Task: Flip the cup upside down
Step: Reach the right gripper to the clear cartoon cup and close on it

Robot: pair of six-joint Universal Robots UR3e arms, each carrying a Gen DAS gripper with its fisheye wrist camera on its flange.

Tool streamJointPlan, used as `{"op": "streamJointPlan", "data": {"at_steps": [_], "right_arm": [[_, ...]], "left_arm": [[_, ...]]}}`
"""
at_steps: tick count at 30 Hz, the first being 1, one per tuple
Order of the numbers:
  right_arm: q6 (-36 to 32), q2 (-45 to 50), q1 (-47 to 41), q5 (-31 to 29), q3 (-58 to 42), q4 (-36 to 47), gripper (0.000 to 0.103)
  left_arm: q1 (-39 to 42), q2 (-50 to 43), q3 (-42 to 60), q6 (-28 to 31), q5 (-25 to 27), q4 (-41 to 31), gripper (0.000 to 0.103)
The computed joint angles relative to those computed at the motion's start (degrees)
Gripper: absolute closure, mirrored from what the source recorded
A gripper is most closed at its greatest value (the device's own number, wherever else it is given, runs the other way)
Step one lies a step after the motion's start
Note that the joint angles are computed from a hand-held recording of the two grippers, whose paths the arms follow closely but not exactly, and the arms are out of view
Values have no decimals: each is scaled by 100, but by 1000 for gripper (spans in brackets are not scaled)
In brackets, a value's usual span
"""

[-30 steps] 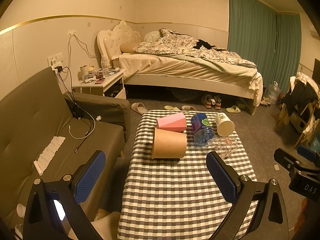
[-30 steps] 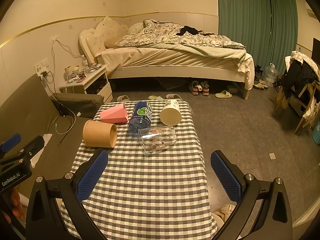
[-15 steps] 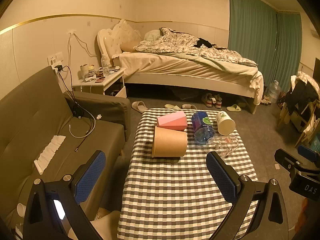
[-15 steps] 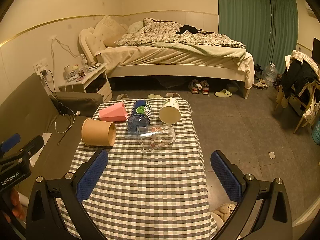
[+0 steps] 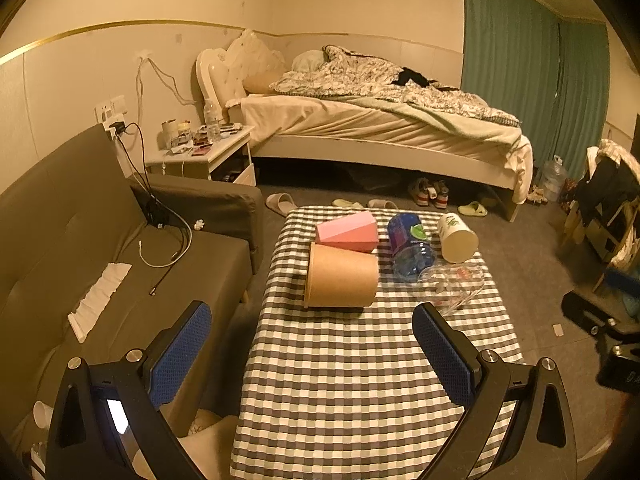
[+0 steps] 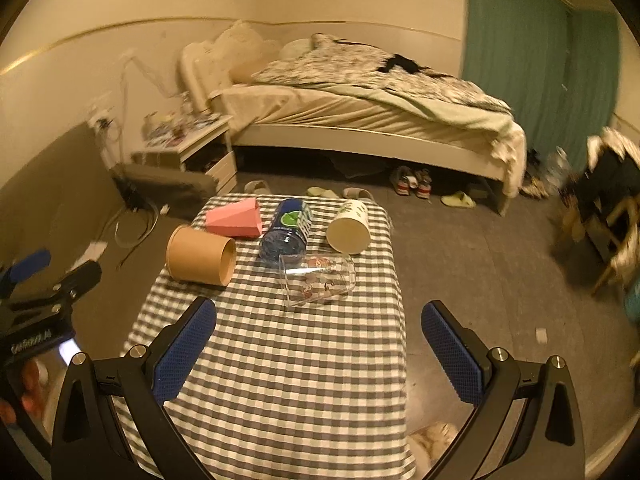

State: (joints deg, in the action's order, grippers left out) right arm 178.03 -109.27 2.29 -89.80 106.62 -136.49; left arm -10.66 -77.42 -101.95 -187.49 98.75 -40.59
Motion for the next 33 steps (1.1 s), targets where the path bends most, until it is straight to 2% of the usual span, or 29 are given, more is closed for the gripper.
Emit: {"op": "streamJointPlan", "data": {"at_steps": [4, 6, 11, 17, 21, 26, 29, 33], "right_arm": [[-1308, 309, -327, 252, -269, 146, 0], [-2196, 616, -448, 312, -433, 197, 0], [-4313, 1729, -277, -37, -810, -97, 0], [-5751, 3316, 71, -199, -1587, -525, 1], [-6153, 4429, 304, -471, -2406, -537, 1], [-6208, 5270, 388, -578, -3330, -167, 4], [-6154, 5748, 478, -630, -4069, 341, 17], [-6019, 5874, 624, -890, -4293, 479, 21]], "left_arm": [[12, -165, 34, -41, 111, -79, 0], [-5, -248, -23, -70, 184, -71, 0], [-127, -656, 291, -167, 354, -288, 0], [-19, -1024, 393, -200, 361, -349, 0], [66, -1270, 461, -145, 366, -347, 0], [121, -1521, 485, -82, 287, -281, 0], [184, -1537, 424, -28, 193, -223, 0], [281, -1398, 284, 17, 80, -189, 0]]}}
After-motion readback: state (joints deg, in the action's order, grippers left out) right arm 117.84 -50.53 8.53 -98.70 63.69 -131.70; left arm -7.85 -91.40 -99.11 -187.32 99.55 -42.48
